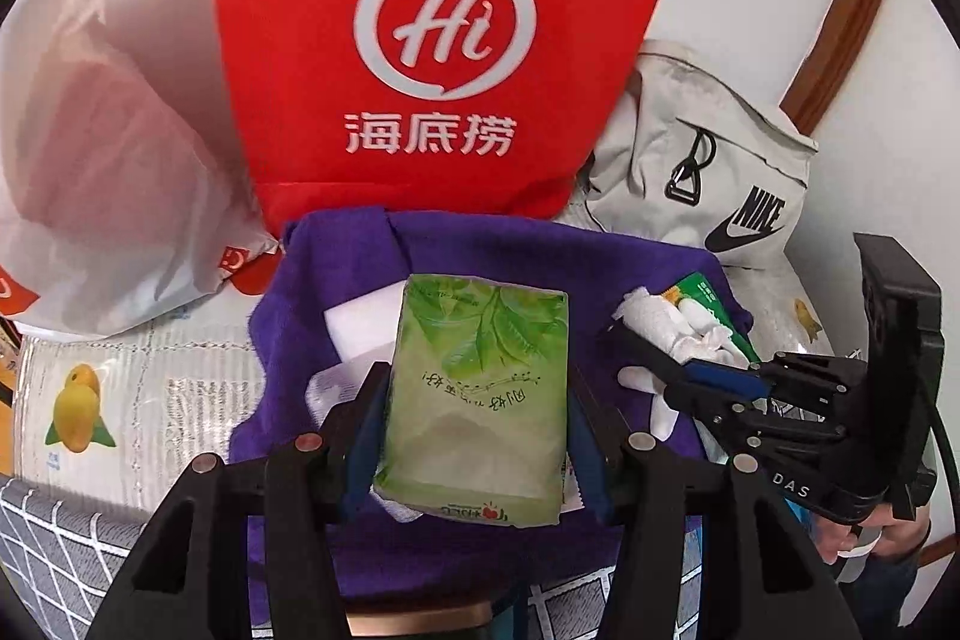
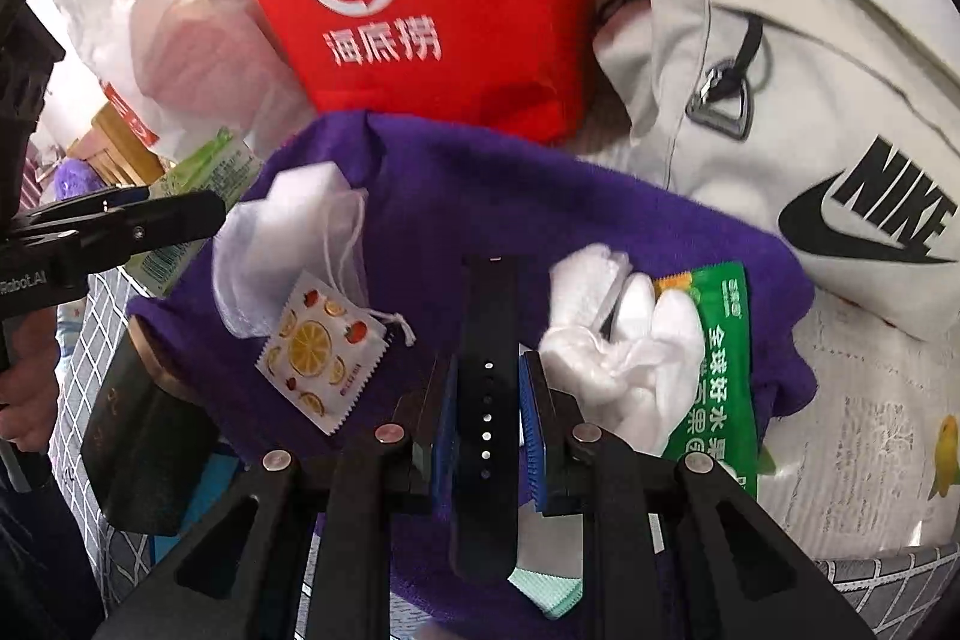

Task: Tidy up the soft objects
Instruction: 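Lower both tools onto the towel and open them, releasing pack and strap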

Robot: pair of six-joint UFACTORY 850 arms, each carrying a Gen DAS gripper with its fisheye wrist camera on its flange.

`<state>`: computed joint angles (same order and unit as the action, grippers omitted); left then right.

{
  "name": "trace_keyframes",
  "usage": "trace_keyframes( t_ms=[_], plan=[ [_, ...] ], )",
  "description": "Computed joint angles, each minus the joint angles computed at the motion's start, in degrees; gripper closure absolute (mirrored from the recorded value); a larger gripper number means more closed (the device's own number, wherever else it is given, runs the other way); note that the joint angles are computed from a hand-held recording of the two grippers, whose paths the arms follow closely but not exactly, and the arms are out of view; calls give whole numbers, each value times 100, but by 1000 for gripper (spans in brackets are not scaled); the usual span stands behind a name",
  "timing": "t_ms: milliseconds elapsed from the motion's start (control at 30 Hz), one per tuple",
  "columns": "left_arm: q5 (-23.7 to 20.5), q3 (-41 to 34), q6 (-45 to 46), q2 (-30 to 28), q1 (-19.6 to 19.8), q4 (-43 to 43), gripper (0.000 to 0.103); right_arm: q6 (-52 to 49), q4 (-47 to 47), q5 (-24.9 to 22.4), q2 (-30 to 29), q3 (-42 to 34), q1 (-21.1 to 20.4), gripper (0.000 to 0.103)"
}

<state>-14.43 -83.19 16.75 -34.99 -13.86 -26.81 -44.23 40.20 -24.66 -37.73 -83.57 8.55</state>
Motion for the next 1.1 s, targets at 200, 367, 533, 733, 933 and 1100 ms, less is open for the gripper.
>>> trace_keyframes(
  t_ms=[200, 367, 533, 733, 933, 1100],
  plan=[
    [-140, -151, -210, -165, -116, 269, 51, 153, -208, -142, -120, -129, -15, 82],
    [-256, -271, -430, -288, -183, 512, 51, -45, -61, -173, -83, -80, -47, 82],
    [-424, -373, -462, -384, -287, 640, 51, -547, 476, -128, 130, 144, -172, 68],
    [-654, -564, -677, -559, -451, 960, 51, -853, 804, 125, 436, 454, -294, 67],
    [-881, -777, -815, -747, -565, 1126, 51, -758, 827, 289, 702, 802, -400, 67],
    [-1025, -901, -717, -843, -643, 1076, 51, -1414, 1676, -74, 890, 1063, -591, 67]
  ],
)
